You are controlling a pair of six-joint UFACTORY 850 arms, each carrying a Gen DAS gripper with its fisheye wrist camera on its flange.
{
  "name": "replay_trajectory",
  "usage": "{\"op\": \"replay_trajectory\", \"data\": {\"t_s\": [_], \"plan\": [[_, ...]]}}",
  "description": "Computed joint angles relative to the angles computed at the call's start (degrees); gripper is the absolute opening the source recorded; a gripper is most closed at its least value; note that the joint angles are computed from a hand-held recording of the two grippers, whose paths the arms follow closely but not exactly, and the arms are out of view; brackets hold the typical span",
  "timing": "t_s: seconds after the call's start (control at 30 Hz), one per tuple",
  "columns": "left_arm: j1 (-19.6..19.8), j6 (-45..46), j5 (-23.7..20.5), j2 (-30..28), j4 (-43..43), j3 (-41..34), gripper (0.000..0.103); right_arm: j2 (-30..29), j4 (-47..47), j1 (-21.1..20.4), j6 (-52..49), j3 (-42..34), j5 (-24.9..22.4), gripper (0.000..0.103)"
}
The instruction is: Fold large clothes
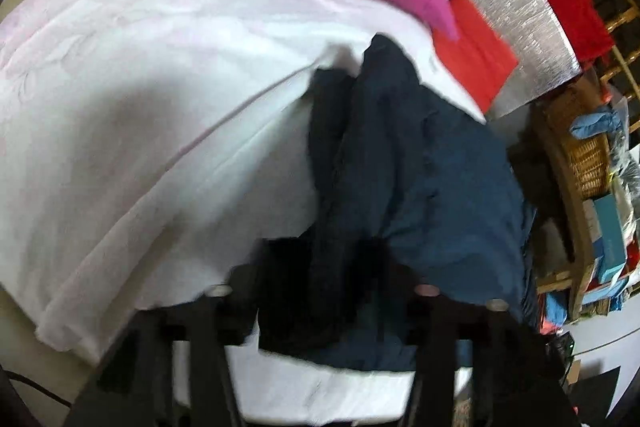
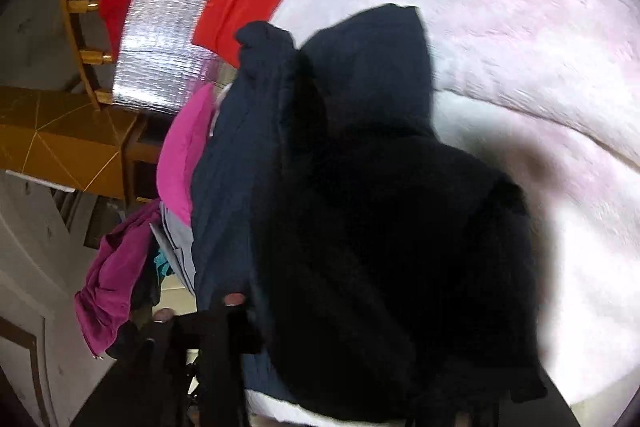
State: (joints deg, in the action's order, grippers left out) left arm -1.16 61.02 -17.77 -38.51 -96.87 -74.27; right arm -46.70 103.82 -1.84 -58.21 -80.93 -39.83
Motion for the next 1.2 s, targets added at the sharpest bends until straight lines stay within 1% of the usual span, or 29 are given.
{"op": "replay_trajectory", "data": {"t_s": [0.03, 0.1, 0.17, 0.23, 0.27, 0.3, 0.33, 0.4, 0.43, 0.47, 0.5, 0.57, 0.6, 0.67, 0.7, 0.77, 0.83, 0.87, 0.9, 0.93, 0.97, 1.0, 1.07, 1.1, 1.13, 1.2], "plan": [[0.47, -0.41, -1.03, 0.42, 1.23, 0.53, 0.06, 0.73, -0.31, -0.38, -0.63, 0.76, 0.02, 0.066], [1.2, -2.9, -1.59, 1.41, 5.39, 1.25, 0.062, 2.65, -1.5, -1.36, -2.5, 2.62, 0.88, 0.068], [1.97, -2.51, -1.83, 2.92, 6.9, 2.59, 0.063, 3.68, -4.22, -2.38, -1.74, 3.14, 1.09, 0.072], [2.52, -3.17, -0.88, 3.99, 9.02, 2.75, 0.067, 4.95, -5.0, -3.77, -2.25, 4.27, 1.32, 0.075], [2.66, -2.87, -0.56, 3.98, 9.13, 2.37, 0.069, 5.41, -4.68, -4.4, -3.0, 4.65, 1.87, 0.08], [2.59, -4.38, -0.31, 3.35, 10.82, 0.84, 0.073, 5.37, -4.51, -4.96, -3.05, 4.18, 2.76, 0.084], [2.66, -6.89, -0.34, 2.87, 13.61, -0.32, 0.074, 4.89, -4.69, -5.25, -2.64, 3.44, 2.72, 0.092], [2.54, -10.96, -0.89, 0.78, 17.89, -4.03, 0.074, 2.4, -5.27, -6.03, -0.63, 0.19, 0.89, 0.092], [2.6, -10.63, -2.01, -0.42, 17.81, -5.85, 0.074, 1.15, -5.47, -6.2, 0.31, -1.31, -0.22, 0.092], [2.68, -12.47, -3.69, -2.09, 19.73, -8.35, 0.074, -0.02, -5.84, -6.32, 1.21, -2.7, -1.3, 0.092], [2.71, -15.64, -5.33, -4.1, 22.86, -11.15, 0.074, -2.15, -7.91, -6.25, 4.14, -5.7, -1.98, 0.092], [2.63, -18.95, -8.56, -7.17, 26.04, -15.41, 0.074, -4.51, -8.96, -5.61, 6.67, -9.14, -2.29, 0.092], [2.5, -21.32, -11.07, -9.4, 28.6, -18.58, 0.074, -6.44, -9.72, -5.38, 7.7, -11.9, -3.93, 0.092], [2.14, -26.23, -14.13, -12.74, 33.12, -23.24, 0.074, -8.87, -11.94, -4.68, 9.98, -15.72, -5.8, 0.092], [2.05, -26.65, -15.31, -13.63, 33.5, -24.34, 0.074, -10.77, -15.34, -4.03, 13.21, -19.14, -6.34, 0.092], [1.48, -28.38, -16.21, -15.67, 35.19, -26.78, 0.076, -12.85, -19.16, -3.18, 16.74, -22.94, -6.42, 0.092], [1.26, -26.78, -16.0, -16.37, 32.71, -27.21, 0.077, -14.3, -21.73, -1.91, 17.91, -26.02, -6.01, 0.092], [1.22, -25.52, -15.91, -16.69, 31.26, -27.42, 0.077, -15.12, -23.73, -1.29, 18.41, -28.0, -6.04, 0.09], [1.06, -24.91, -15.76, -17.28, 30.56, -28.13, 0.077, -15.66, -26.91, -0.58, 19.63, -29.79, -5.1, 0.086], [0.98, -24.68, -15.72, -17.69, 30.31, -28.74, 0.076, -16.16, -31.05, 0.21, 21.53, -31.59, -3.51, 0.069], [0.85, -24.7, -15.48, -18.11, 30.42, -29.45, 0.074, -16.45, -34.51, 0.97, 22.98, -32.84, -1.55, 0.059], [0.62, -25.53, -14.74, -18.53, 31.43, -30.35, 0.069, -16.81, -35.73, 1.45, 23.37, -33.88, -0.42, 0.056], [0.44, -27.4, -14.16, -19.42, 33.01, -32.29, 0.06, -17.2, -35.37, 1.72, 22.59, -35.07, 1.0, 0.043], [0.43, -29.39, -14.49, -20.55, 34.72, -34.71, 0.052, -17.22, -34.03, 1.85, 21.58, -35.63, 2.63, 0.04], [0.47, -30.7, -15.0, -21.51, 35.72, -36.81, 0.047, -16.93, -32.07, 1.94, 19.92, -35.6, 4.15, 0.036], [0.41, -33.17, -15.15, -23.32, 37.27, -41.13, 0.044, -16.17, -25.58, 1.91, 14.24, -34.93, 6.67, 0.035]]}}
